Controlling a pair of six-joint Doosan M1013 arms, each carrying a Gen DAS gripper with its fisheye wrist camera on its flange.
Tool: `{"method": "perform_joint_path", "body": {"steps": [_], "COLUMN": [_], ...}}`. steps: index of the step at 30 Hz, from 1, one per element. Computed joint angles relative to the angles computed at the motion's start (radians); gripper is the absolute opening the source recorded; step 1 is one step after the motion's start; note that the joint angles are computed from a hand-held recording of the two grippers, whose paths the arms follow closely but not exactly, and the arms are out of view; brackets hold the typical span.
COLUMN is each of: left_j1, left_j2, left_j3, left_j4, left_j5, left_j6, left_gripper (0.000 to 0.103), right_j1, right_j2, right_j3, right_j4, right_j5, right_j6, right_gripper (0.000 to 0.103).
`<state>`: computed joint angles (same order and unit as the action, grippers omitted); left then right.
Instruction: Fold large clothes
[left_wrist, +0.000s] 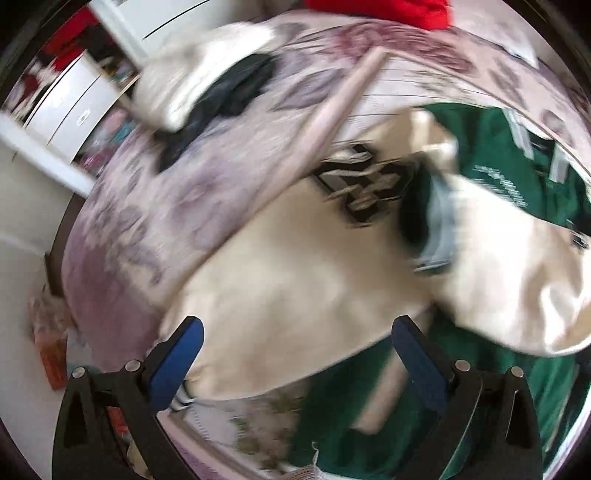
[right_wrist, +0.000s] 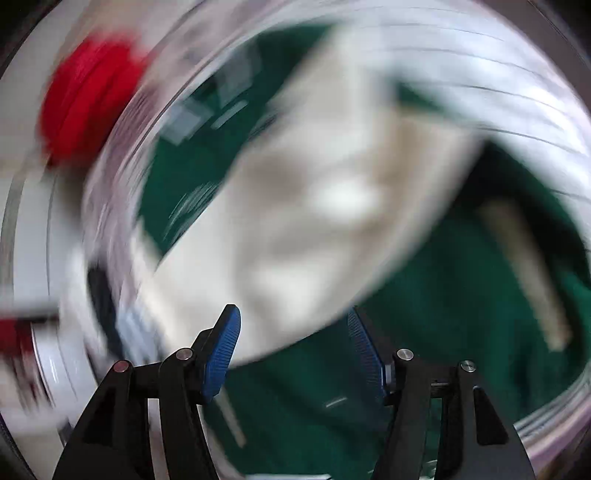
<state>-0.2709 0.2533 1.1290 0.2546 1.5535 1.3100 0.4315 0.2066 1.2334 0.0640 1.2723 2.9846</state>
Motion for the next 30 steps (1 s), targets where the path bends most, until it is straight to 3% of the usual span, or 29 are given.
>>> {"method": "perform_joint_path", "body": {"steps": [2, 4, 5, 6, 7, 10, 12, 14, 16, 18, 23, 28, 29, 30], "left_j1": [-0.039, -0.078, -0.097, -0.114, -0.134, -0.18, -0.204, -0.229, -0.245, -0.247, -0.274, -0.304, -0.308, -0.311], "left_j2": [0.02, 0.039, 0.049, 0.058, 0.068, 0.102, 0.127, 0.161, 0.205, 0.263, 0.434, 0.575, 0.581, 0.586], "left_j3": [-0.028, -0.055, -0.066, -0.078, -0.089, -0.125, -0.154, -0.194, -0.259, -0.344, -0.581, -0.764, -0.762, -0.765], "left_j4": [-0.008, -0.004, 0.003, 0.011, 0.025, 0.05, 0.048, 0.035, -0.031, -0.155, -0.402, -0.504, -0.519, -0.521], "left_j5": [-0.008, -0.016, -0.018, -0.02, -0.024, -0.019, -0.01, 0.005, 0.019, 0.046, 0.162, 0.315, 0.325, 0.332], "left_j6": [0.007, 0.013, 0.016, 0.021, 0.023, 0.036, 0.046, 0.076, 0.135, 0.201, 0.379, 0.445, 0.456, 0.46], "left_gripper": [0.103, 0.103, 0.103, 0.103, 0.103, 0.103, 0.103, 0.103, 0.103, 0.103, 0.103, 0.102, 0.091, 0.066], "right_j1": [-0.041, -0.09, -0.115, -0.123, -0.121, -0.072, -0.087, -0.132, -0.17, -0.191, -0.211, -0.25, -0.254, -0.256], "right_j2": [-0.063, -0.105, -0.127, -0.139, -0.148, -0.175, -0.211, -0.246, -0.281, -0.31, -0.306, -0.291, -0.297, -0.298], "right_j3": [0.093, 0.181, 0.237, 0.26, 0.274, 0.275, 0.308, 0.367, 0.422, 0.469, 0.479, 0.509, 0.519, 0.523], "right_j4": [-0.025, 0.009, 0.021, 0.004, -0.049, -0.314, -0.315, -0.171, -0.046, 0.029, 0.076, 0.152, 0.16, 0.165], "right_j5": [-0.023, -0.097, -0.174, -0.226, -0.24, -0.134, -0.09, -0.159, -0.225, -0.29, -0.34, -0.442, -0.458, -0.463], "right_j6": [0.083, 0.094, 0.085, 0.083, 0.11, 0.323, 0.366, 0.331, 0.319, 0.28, 0.14, 0.076, 0.069, 0.059], "right_gripper": [0.063, 0.062, 0.058, 0.02, 0.004, 0.004, 0.005, 0.013, 0.047, 0.047, 0.047, 0.047, 0.047, 0.047]}}
